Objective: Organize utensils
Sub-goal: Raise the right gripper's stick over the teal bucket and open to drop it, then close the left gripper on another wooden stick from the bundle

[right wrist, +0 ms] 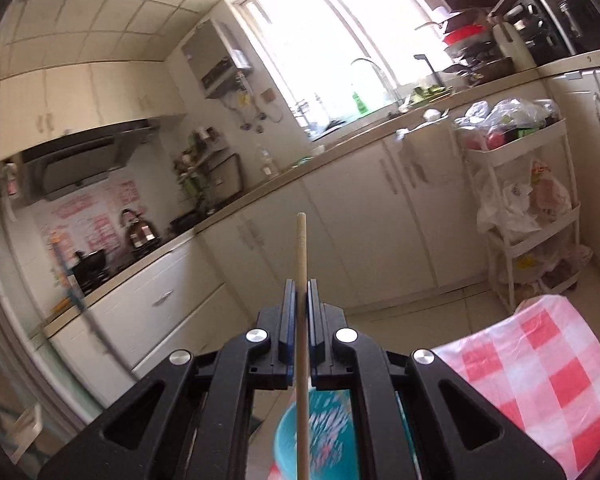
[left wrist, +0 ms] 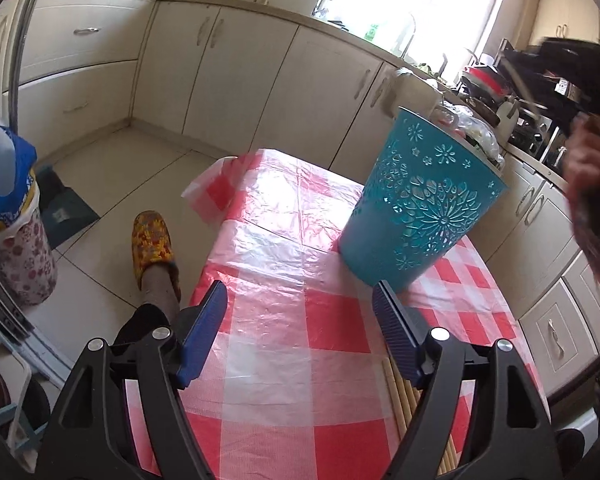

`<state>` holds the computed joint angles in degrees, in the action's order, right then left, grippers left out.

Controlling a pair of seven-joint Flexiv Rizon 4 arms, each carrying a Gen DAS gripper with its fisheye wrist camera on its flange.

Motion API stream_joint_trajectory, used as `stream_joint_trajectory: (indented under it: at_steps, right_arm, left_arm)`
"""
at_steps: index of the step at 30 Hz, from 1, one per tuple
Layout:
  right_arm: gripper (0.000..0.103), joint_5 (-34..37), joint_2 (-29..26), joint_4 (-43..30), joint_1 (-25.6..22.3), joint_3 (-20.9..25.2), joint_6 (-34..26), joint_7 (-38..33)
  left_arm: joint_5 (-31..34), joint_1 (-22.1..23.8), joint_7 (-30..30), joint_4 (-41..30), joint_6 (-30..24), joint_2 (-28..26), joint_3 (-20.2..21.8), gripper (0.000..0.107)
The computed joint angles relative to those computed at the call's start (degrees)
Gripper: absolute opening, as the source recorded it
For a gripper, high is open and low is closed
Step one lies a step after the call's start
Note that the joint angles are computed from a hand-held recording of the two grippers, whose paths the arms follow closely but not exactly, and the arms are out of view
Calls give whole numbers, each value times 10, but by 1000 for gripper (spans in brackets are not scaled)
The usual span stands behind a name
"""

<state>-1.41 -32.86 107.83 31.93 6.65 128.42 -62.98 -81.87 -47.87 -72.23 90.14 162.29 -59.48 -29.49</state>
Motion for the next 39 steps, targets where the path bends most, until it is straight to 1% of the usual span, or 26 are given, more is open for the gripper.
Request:
stream_joint_trajectory:
  at_steps: [3,4,5,6,7,10,11,12,15,17,18,20,22,24,27,29,31,32,33,35,38,39]
  right_arm:
    - [6,35,-15,-42,37,-38,-80,-4]
    - [6,21,-17,-47,31,-33,-105,0]
    - [6,15,-19,-47,30,-33,-113,1]
    - [6,18,-18,-43,42,-48,-122,-6]
    - [6,15,-20,-41,45,-51,-126,-10]
    - [11,-6,-21,-24,27,-33,-128,-9]
    - [12,-18,-16,-12,13,-19,-122,-9]
    - [14,-22,-10,4,8,-13,-112,-12]
    - [19,-49,15,68,-26,19,-66,-18]
    - [23,-56,40,127,-35,27,-36,-29]
    - [23,-59,55,170,-43,34,-22,-39]
    - [23,-74,69,231,-55,43,-22,-50]
    - [23,-68,74,277,-45,38,-39,-69]
    - [16,-80,62,305,-52,47,-57,-73]
    - [14,-67,41,323,-33,42,-68,-88]
    - [13,-53,29,326,-15,35,-64,-101]
    - [13,-59,21,326,-22,44,-58,-102]
    - [13,-55,20,326,-18,43,-57,-104]
    - [13,-48,19,326,-8,37,-59,-110]
    - [13,-12,21,323,37,9,-76,-128]
    - [13,24,25,320,71,-12,-88,-152]
    - [13,17,26,314,70,-14,-102,-151]
  left_arm:
    - [1,5,-3,3,-10,3,-2,71]
    - [2,6,-11,8,-13,6,-1,71]
    - [5,8,-20,15,-17,9,0,71]
    - [9,10,-33,23,-22,11,2,71]
    - [11,10,-39,26,-24,13,4,71]
    - [14,9,-56,34,-31,17,8,71]
    - [14,9,-60,36,-32,18,10,71]
    - [14,9,-65,38,-33,18,11,71]
    - [12,9,-67,41,-39,20,13,71]
    - [8,8,-61,37,-39,20,14,71]
    - [6,6,-54,33,-38,18,14,71]
    - [0,4,-35,21,-34,14,12,71]
    - [-5,4,-22,14,-32,12,9,71]
    - [-13,5,-3,3,-31,9,3,71]
    - [-23,6,20,-11,-30,5,-4,72]
    - [-25,6,30,-17,-29,3,-7,72]
    - [-20,7,30,-15,-30,3,-7,72]
    - [-20,7,32,-16,-31,3,-7,72]
    - [-20,7,34,-17,-31,3,-8,73]
    - [-21,7,39,-19,-31,2,-9,73]
    - [-19,7,39,-20,-31,2,-9,73]
    - [-18,7,38,-19,-32,2,-9,73]
